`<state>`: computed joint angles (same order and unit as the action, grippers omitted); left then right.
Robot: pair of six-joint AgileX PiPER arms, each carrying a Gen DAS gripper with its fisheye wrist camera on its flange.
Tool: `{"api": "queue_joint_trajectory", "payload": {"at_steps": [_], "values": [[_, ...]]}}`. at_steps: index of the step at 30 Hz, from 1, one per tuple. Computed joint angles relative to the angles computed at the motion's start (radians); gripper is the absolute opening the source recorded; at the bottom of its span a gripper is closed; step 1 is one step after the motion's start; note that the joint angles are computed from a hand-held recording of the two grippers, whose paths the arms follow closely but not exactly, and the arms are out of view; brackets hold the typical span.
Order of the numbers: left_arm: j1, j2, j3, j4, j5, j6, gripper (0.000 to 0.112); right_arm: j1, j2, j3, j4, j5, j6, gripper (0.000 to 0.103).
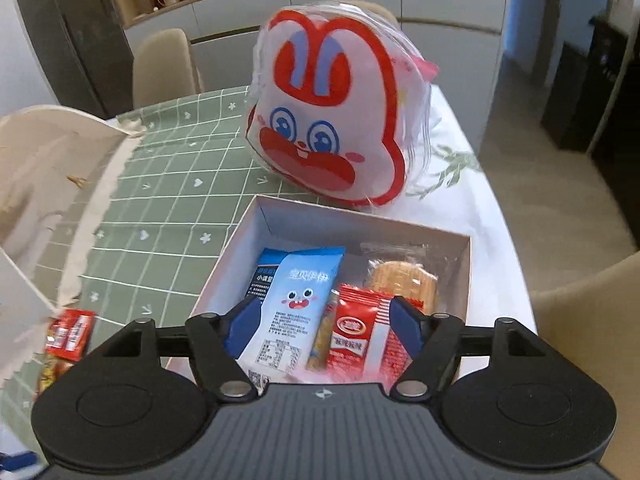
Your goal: Organize snacks
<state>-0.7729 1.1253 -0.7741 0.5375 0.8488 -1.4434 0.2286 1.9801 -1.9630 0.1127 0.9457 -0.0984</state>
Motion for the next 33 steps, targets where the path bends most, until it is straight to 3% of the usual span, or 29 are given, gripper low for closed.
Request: {"api": "queue_joint_trajectory", "payload": {"at_steps": [3,8,12,18,20,21,22,28,30,33], "values": [[0.061,-0.066,0.037,0.014,0.030,-0.050,0.053,0.093,-0.063,0.107,0.046,-0.065,-0.083,0.074],[0.173,-0.191,0.081,-0.021,0.077,0.073,0.053,0.287,-0.042,0.174,0.198,-0.092,-0.173,0.074],[0.309,-0.273,0.119,-0.151,0.042,0.308,0.053,0.425,0.103,0.053,0.200,-0.084,-0.082,0.074],[0.437,-0.324,0.172,-0.316,-0.008,0.587,0.053,0.503,0.333,-0.238,0.004,-0.047,0.214,0.075],[0.469,-0.323,0.179,-0.373,-0.033,0.671,0.053,0.507,0.317,-0.189,-0.032,-0.099,0.228,0.070],[0.489,-0.319,0.181,-0.406,-0.050,0.714,0.052,0.505,0.297,-0.158,-0.031,-0.106,0.213,0.061],[0.507,-0.310,0.182,-0.436,-0.071,0.754,0.052,0.500,0.269,-0.117,-0.018,-0.111,0.190,0.061],[0.612,-0.178,0.169,-0.586,-0.230,0.937,0.052,0.424,0.014,0.282,0.071,-0.232,0.107,0.045],[0.641,-0.119,0.157,-0.649,-0.282,1.001,0.052,0.392,-0.062,0.392,0.082,-0.256,0.094,0.043],[0.639,-0.006,0.123,-0.660,-0.363,1.021,0.052,0.380,-0.175,0.558,-0.057,-0.305,0.193,0.043]]}}
